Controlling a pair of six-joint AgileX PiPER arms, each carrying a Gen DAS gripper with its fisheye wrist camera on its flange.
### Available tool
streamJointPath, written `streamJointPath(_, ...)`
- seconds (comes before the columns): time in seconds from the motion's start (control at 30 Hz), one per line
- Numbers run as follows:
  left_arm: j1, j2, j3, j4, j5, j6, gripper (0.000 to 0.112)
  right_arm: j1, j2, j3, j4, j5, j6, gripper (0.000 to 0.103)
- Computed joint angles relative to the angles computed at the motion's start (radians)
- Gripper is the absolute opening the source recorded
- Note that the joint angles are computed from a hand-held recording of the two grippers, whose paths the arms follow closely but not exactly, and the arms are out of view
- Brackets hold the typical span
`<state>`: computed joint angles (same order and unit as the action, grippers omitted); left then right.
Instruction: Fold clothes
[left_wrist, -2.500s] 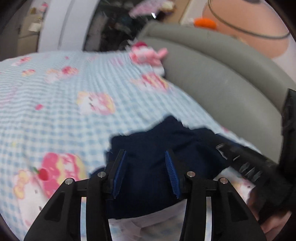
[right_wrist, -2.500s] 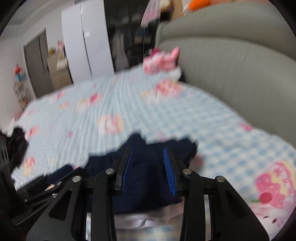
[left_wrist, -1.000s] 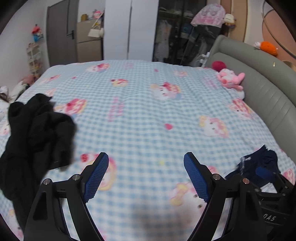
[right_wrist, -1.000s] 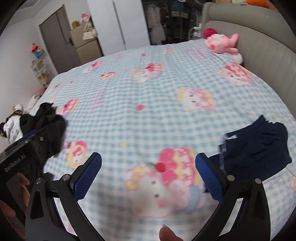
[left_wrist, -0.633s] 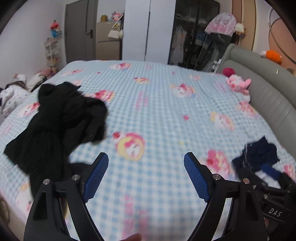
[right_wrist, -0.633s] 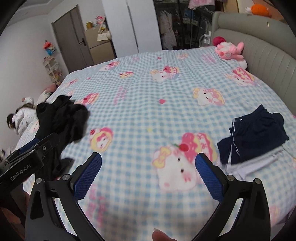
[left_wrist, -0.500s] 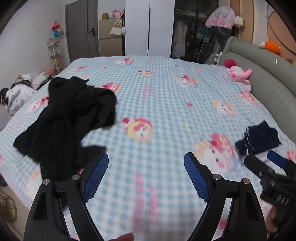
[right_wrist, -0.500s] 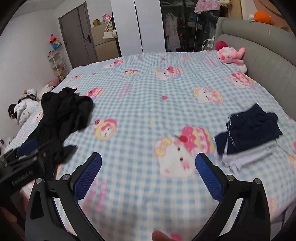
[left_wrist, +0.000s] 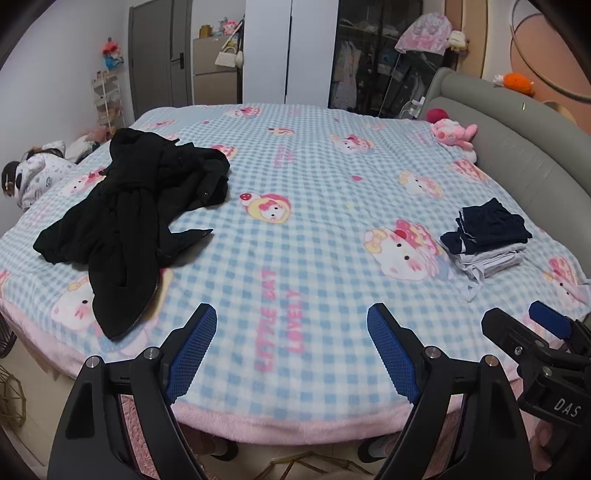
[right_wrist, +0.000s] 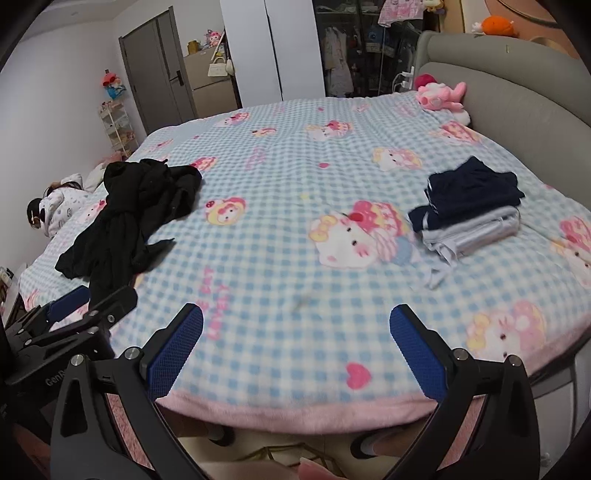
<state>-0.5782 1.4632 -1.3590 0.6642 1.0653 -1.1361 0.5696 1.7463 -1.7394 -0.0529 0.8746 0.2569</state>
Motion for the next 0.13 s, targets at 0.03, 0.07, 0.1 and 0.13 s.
streamJointPath(0.03,-0.005,-0.012,0.009,0.004,-0.002,-0.013,0.086,-0.002,-0.004,0.005,0.003,-0.002,-0.003,0.102)
streamJointPath(0.07,-0.008,-0.02,0.013,0.004,-0.002,-0.022,0.086,-0.003,-0.008,0.011,0.006,-0.004,-0.006,0.102)
streamJointPath(0.1,-0.011,-0.023,0.014,0.005,-0.002,-0.043,0.086,-0.005,-0.009,0.013,0.009,-0.004,-0.012,0.102)
streamJointPath(0.13,-0.012,-0.025,0.014,0.006,-0.001,-0.045,0.086,-0.008,-0.009,0.011,0.015,-0.002,-0.021,0.102)
